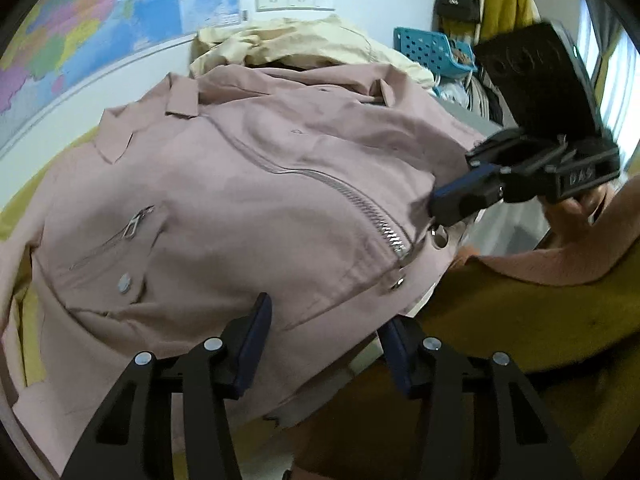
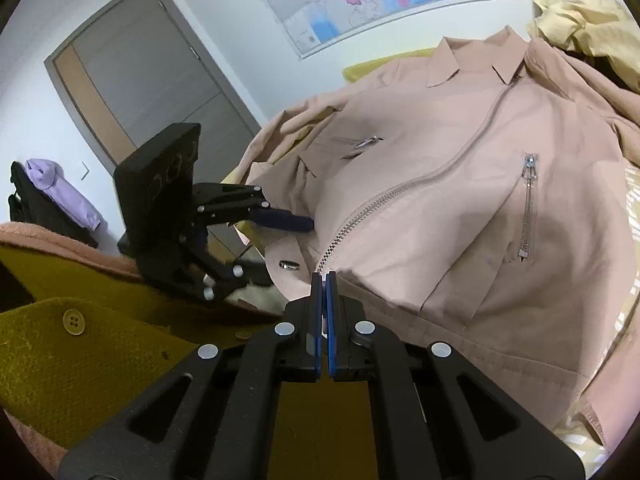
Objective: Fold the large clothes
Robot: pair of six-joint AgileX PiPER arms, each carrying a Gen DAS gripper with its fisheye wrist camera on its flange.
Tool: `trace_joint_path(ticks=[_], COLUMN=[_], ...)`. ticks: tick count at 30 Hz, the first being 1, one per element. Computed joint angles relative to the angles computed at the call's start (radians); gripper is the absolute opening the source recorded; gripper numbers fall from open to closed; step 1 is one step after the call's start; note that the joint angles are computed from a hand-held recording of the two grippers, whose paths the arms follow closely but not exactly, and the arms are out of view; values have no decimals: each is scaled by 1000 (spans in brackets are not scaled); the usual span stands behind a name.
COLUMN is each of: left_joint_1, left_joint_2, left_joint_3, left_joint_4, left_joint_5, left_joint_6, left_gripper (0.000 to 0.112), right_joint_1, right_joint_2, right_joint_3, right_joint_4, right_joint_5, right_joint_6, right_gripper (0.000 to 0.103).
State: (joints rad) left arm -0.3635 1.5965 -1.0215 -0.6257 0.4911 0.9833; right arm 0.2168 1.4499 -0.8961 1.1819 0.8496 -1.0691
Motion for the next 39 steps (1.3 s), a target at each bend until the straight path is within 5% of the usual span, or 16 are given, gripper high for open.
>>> trace_joint_path(ticks=[2,4,9,13,15,17,20,24,26,28,31,34,39], left_joint_1=[-46,-88,-118,-127,-106,-60,-6,120,169,162,116,145,173], left_joint_2=[17,16,-57,-4,-18,-51,-118,-194,-174,-124,14,16,-48], left_joint_3=[-16,-6,68,45,70,83,144,135,107,76,20,-17,-23], left_joint_4=[124,297,569,834,775,607,404,32,-134,-145,60,65,-65], left_joint_5=[-51,-152,-311,-249,-267,-264,-276,-95,-40,-42,-88,-40,-39], left_joint_6=[-153,-353,-671,-845,-769,-571,-271,120,238,207,-15,-57,77], left_gripper=[47,24,18,54,59,76,78,78,78,78,72,71,79], right_joint_1=[-1,-10,-33,-34,-9,0,0,15,9,-46,-132,-229,-375], right_joint_2=[-1,-7,-15,0,3,15,34,31,-3,-74,-167,-188,-109], right_joint_3=[11,28,64,49,37,30,20,-7,-5,8,3,-25,-78], right_joint_4=[7,23,60,22,-25,-43,-47,-167,-206,-182,-260,-434,-667], right_joint_5=[-1,6,13,-13,-51,-71,-82,-70,-68,-56,-130,-208,-271], right_joint_6=[-8,-28,-65,-14,36,61,82,182,205,173,267,461,699], right_gripper=[2,2,2,2,2,2,2,6,25,47,60,82,90])
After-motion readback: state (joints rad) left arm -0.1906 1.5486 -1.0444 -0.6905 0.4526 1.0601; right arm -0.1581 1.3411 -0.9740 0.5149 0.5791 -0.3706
